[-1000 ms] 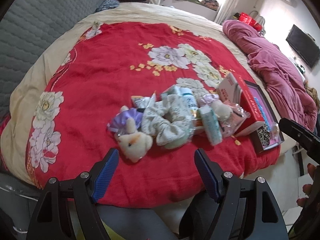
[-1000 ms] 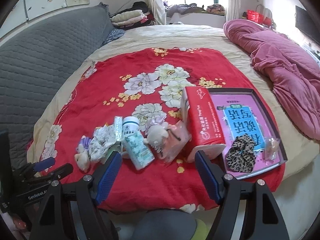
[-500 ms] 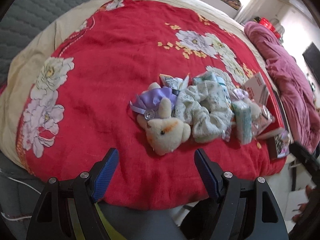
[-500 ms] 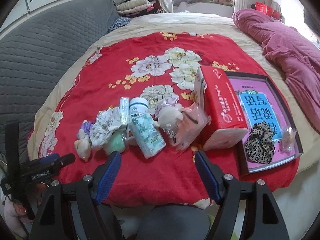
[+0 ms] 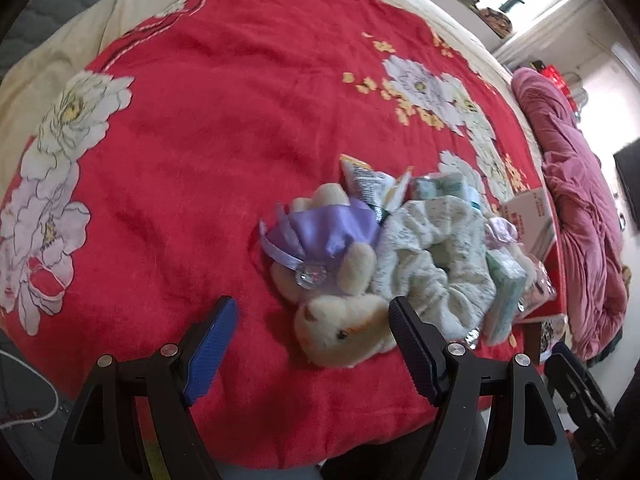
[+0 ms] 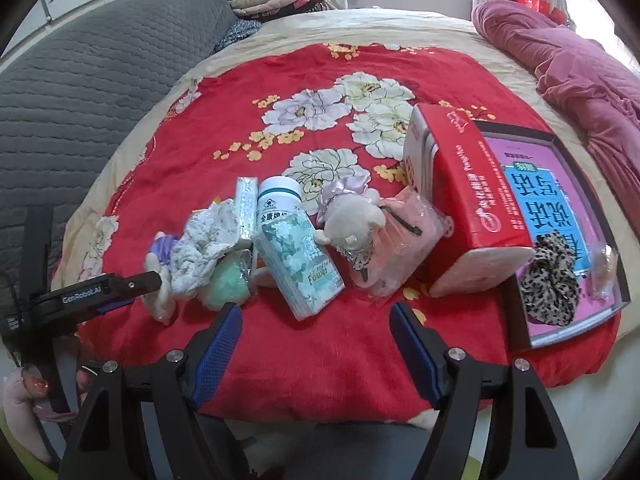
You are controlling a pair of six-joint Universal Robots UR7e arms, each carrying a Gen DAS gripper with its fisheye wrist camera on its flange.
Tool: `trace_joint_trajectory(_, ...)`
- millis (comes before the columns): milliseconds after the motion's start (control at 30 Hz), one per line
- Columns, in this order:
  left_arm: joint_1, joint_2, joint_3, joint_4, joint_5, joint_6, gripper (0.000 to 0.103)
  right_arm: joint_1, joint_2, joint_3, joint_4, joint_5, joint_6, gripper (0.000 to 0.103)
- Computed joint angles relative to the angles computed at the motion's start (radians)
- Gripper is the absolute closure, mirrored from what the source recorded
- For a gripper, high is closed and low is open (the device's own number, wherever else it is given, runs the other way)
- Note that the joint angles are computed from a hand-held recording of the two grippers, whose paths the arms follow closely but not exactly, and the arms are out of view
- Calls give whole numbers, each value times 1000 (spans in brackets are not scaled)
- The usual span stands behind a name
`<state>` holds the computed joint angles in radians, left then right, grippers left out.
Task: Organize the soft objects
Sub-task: 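Reach the left tool to the purple-dressed teddy bear while the right tool reaches the floral tissue pack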
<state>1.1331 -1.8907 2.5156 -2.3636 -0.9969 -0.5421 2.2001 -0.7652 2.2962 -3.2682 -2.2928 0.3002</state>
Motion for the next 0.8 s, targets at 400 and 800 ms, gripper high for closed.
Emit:
trace_joint_trajectory(400, 71, 50, -11, -83, -67, 51, 24, -46, 138, -86, -25, -65, -89, 28)
trace_joint_trajectory(800, 124, 67, -14, -135, -119, 75, 24, -84, 202, -113, -117, -56, -163, 70)
